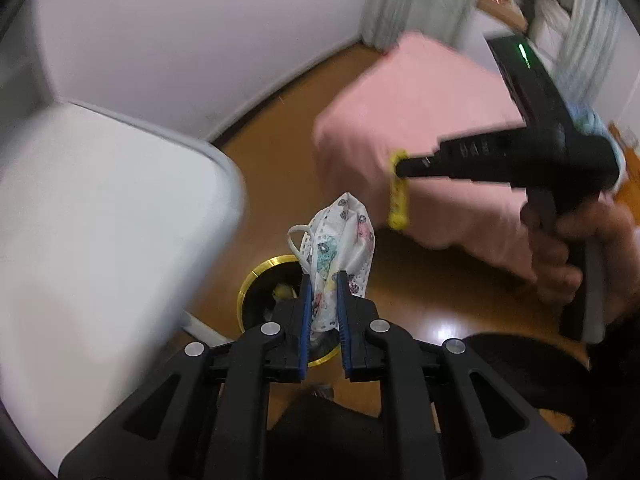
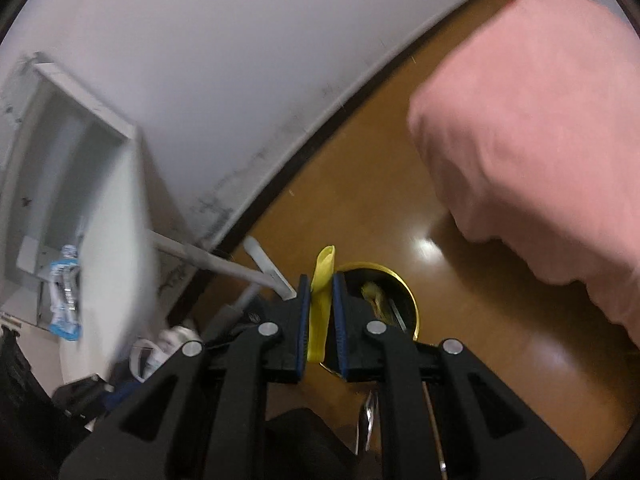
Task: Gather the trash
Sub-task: 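Carry the packet and printed mask over the black bin and open both tools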
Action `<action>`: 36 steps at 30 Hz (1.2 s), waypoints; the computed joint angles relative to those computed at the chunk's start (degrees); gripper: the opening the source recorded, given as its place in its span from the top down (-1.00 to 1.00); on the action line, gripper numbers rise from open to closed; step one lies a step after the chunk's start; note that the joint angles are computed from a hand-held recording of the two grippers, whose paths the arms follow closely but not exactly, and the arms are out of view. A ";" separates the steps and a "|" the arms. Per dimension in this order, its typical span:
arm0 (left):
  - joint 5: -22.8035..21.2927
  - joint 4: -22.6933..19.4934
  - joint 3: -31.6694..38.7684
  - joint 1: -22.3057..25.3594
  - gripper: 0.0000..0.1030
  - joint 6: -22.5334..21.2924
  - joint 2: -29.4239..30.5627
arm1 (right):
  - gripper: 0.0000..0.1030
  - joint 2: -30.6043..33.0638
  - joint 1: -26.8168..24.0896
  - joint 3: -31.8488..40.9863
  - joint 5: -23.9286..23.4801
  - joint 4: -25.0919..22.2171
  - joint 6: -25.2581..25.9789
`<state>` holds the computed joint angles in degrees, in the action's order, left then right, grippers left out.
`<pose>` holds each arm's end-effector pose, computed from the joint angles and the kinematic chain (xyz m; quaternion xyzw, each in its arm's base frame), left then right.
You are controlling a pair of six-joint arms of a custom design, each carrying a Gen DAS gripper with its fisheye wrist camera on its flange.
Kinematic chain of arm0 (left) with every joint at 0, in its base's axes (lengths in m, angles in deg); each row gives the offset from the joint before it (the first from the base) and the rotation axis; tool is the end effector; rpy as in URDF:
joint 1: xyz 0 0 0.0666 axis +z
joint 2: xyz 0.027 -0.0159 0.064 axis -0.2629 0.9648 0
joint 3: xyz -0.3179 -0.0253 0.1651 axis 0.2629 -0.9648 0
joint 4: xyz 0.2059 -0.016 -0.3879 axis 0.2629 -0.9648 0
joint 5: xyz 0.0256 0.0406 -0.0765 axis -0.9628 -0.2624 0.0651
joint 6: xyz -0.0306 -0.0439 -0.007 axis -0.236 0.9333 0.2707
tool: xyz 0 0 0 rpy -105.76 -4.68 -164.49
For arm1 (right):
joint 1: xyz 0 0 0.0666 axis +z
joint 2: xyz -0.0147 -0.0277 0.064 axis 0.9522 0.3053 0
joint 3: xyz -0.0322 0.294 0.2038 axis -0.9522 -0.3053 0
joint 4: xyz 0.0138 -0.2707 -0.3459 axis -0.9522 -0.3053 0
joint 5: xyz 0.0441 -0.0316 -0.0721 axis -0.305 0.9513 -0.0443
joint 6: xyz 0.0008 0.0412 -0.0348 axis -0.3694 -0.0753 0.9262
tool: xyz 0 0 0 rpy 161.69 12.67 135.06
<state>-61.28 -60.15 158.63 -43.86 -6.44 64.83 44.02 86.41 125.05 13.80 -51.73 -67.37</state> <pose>0.4052 -0.2307 0.6098 0.3091 0.9093 -0.1585 0.2293 0.3819 0.1013 0.5905 0.1831 0.9418 0.1831 0.2145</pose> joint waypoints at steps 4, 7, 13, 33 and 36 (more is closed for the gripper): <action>-1.93 0.38 -3.66 -1.94 0.78 -0.74 2.36 | 0.77 -0.17 -2.11 -5.62 -3.36 0.49 -0.44; -3.89 1.69 -6.24 -2.02 0.78 -1.35 3.00 | 0.79 0.69 -1.68 -7.27 -4.62 1.37 -1.04; -4.67 1.97 -8.38 -2.54 0.78 -0.48 3.26 | 0.79 2.02 -0.81 -6.82 -5.40 1.82 0.36; -0.51 -0.11 0.21 -0.31 -0.83 -3.01 -2.02 | -0.45 0.65 0.50 0.50 5.76 2.24 1.70; -0.45 -2.08 4.14 5.71 -0.84 -2.28 -2.78 | -0.45 4.61 5.11 7.98 7.48 1.79 3.79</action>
